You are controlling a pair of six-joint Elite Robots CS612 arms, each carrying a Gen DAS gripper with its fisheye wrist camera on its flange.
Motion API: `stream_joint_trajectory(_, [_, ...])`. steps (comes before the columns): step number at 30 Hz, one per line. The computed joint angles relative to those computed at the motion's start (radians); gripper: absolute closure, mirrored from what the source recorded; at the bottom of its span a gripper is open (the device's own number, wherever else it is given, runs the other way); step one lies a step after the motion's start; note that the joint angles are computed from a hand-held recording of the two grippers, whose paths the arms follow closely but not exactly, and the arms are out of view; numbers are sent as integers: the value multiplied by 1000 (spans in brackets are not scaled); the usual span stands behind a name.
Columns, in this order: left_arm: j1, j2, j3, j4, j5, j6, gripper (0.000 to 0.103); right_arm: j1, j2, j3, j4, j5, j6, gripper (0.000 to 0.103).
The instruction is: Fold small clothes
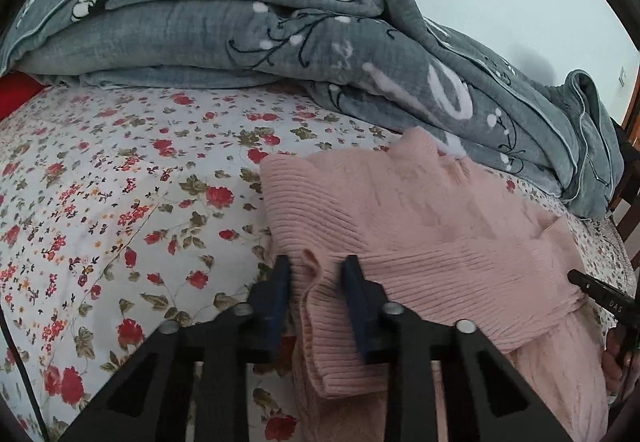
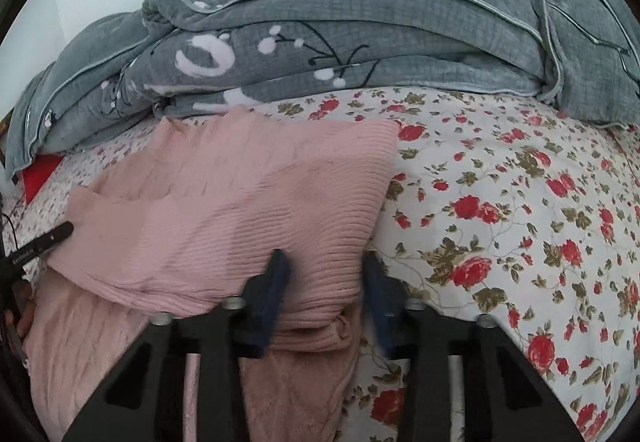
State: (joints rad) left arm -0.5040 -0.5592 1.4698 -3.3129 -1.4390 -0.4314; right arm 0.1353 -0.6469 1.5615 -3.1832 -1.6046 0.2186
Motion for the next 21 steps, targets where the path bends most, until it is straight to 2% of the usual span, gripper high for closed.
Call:
stream_joint_trajectory(2, [1, 1, -1, -1, -4, -4, 81, 3, 0, 2, -8, -17, -3, 80])
stream_joint_trajectory(10, [3, 0, -1, 1, -10, -14, 80, 3, 1, -3, -2, -28, -6, 80])
stream_joint_trajectory(14, [4, -2, 1, 4, -7, -17, 76, 0, 0, -1, -1, -20, 6, 78])
stream_joint_trajectory(21, [2, -3, 0, 18, 12, -26, 70, 11, 1, -3, -5, -67, -11, 76])
